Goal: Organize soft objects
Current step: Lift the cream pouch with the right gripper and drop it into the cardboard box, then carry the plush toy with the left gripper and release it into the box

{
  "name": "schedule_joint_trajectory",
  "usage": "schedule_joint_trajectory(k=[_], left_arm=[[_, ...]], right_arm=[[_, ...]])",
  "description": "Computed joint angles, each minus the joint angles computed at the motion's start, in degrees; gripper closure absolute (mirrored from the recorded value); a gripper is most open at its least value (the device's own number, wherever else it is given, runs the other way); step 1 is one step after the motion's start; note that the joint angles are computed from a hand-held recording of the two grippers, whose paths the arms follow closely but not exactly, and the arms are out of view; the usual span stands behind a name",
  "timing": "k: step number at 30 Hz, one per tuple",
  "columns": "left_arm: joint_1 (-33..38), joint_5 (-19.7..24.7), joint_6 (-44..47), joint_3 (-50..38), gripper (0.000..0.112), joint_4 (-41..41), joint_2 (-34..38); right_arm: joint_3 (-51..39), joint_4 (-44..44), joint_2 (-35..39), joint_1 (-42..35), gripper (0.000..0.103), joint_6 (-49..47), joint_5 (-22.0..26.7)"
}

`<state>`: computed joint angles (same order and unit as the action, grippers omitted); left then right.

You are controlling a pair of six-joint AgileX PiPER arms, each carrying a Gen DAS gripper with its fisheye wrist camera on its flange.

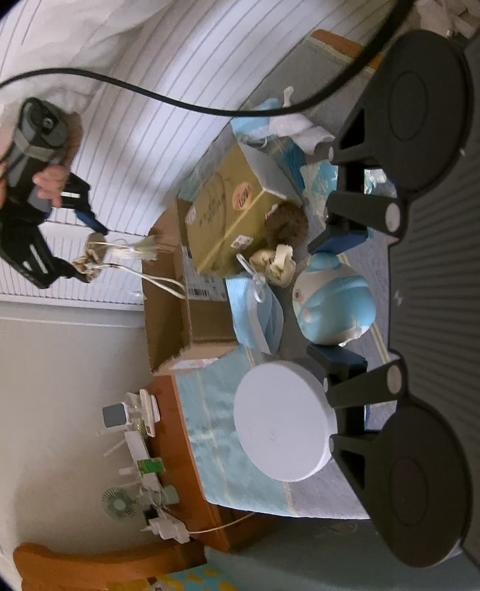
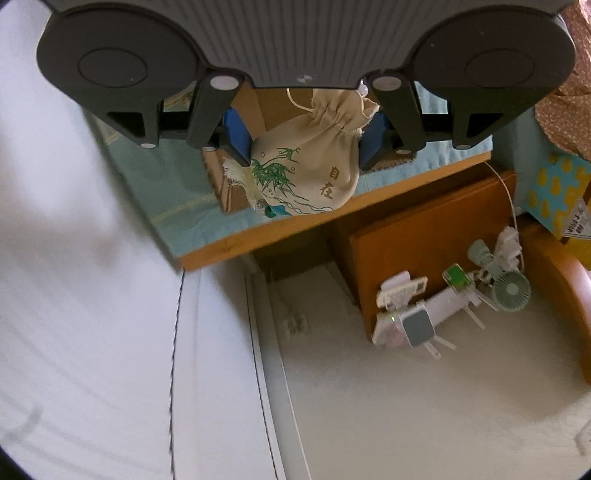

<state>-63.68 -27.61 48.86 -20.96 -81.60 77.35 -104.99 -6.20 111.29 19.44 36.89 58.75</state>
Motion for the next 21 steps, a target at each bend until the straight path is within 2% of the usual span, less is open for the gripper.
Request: schedule_joint_trajectory(k=[9,11,14,21], left_arm=[[3.46,1.91,-1.55,0.47,0.061,2.69,0.65],[4.33,2.47,-1.23,0.37,0.061,2.66,0.70],[4.91,2.71,0.58,-0.22,0.061,1.22,1.15],[4.18,2.22,6.17,-2.32,0.061,-4.24,1.81]], right_arm=[[-2.74,-1.42,7.76,-0.05,0.035,4.89,0.35],[-3.68,0.16,9.34,-0.38,0.030,2.84,0.69],[-1.62,-0.76,8.68,-0.50,0.018,2.54,-1.12],[7.77,0.61,1.53,-2.39,0.013,-4.25,-5.95]])
